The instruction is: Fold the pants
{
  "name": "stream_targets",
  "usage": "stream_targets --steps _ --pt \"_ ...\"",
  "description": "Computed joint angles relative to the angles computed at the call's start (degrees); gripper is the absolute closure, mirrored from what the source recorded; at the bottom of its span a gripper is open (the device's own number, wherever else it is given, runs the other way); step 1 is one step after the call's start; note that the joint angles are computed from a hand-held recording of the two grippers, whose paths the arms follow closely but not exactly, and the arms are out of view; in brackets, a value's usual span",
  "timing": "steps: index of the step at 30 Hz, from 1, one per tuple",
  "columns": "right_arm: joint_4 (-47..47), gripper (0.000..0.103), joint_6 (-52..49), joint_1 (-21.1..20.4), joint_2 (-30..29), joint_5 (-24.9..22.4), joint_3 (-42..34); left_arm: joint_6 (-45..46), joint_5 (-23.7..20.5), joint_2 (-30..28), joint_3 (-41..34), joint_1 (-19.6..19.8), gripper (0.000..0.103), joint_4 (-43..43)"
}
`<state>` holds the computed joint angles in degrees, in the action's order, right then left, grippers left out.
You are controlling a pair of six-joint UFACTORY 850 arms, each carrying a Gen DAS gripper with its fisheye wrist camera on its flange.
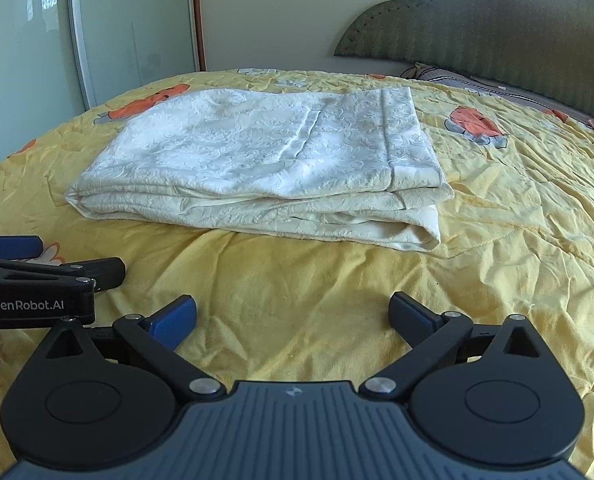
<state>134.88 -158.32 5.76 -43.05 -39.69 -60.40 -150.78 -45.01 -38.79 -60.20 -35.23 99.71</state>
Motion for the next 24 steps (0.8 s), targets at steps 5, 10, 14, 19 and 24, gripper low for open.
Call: stream_targets --steps 5,10,14,19,24 --pt "-0.09 0.0 0.11 -0.03 0.03 0.0 0.0 1.88 0.18 0.24 0.14 0.21 0.0 -0.74" --pt "-0.05 0.0 0.07 -0.01 0.04 -0.02 0.01 0.43 0.37 0.66 0.88 0.55 0.0 -0.65" --pt "-0.06 0.0 0.09 -0.02 0.04 0.0 0.0 0.51 0.28 0.43 0.63 0.46 0.0 -0.72" --pt "-0.03 0.0 0.07 -0.01 0.03 -0.01 0.01 -0.35 0.32 0.52 0.86 0.46 0.0 -0.09" --pt "-0.04 0.0 0.08 -0.02 0.04 -0.01 0.02 -0.42 0.27 0.46 0.8 0.46 0.0 -0.04"
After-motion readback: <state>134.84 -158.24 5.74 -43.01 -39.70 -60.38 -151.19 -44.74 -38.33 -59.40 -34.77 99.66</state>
